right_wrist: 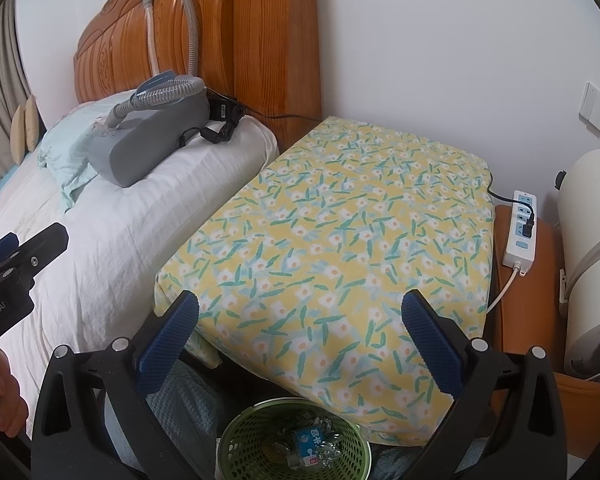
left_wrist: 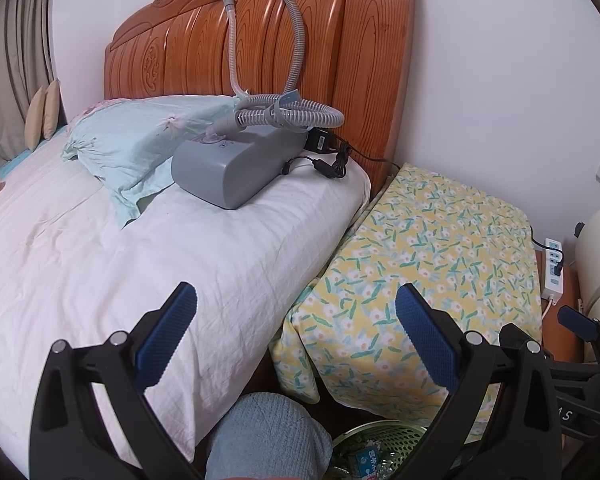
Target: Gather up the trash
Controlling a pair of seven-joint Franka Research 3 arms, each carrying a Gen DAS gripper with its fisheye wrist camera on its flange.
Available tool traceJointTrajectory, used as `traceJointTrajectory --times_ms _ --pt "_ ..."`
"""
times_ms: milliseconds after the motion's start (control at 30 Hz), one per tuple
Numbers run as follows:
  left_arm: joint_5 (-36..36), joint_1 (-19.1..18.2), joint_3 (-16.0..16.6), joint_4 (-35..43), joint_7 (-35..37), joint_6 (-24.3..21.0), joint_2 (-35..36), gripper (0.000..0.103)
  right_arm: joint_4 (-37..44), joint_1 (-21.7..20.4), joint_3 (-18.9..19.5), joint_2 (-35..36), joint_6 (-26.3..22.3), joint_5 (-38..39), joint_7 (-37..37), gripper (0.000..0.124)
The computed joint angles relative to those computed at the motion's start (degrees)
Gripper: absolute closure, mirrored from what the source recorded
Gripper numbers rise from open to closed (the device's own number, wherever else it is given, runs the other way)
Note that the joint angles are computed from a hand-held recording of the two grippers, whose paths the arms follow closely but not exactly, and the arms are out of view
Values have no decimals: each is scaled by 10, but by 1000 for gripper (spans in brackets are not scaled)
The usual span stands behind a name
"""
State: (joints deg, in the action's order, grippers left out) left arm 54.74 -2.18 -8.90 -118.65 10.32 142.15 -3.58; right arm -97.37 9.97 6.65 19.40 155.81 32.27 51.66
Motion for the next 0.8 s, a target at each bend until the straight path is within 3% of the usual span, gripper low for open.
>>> traceJointTrajectory --times_ms 800 --pt "0 -1 -1 -7 -5 -6 -4 8 0 1 -2 0 -3 -4 2 23"
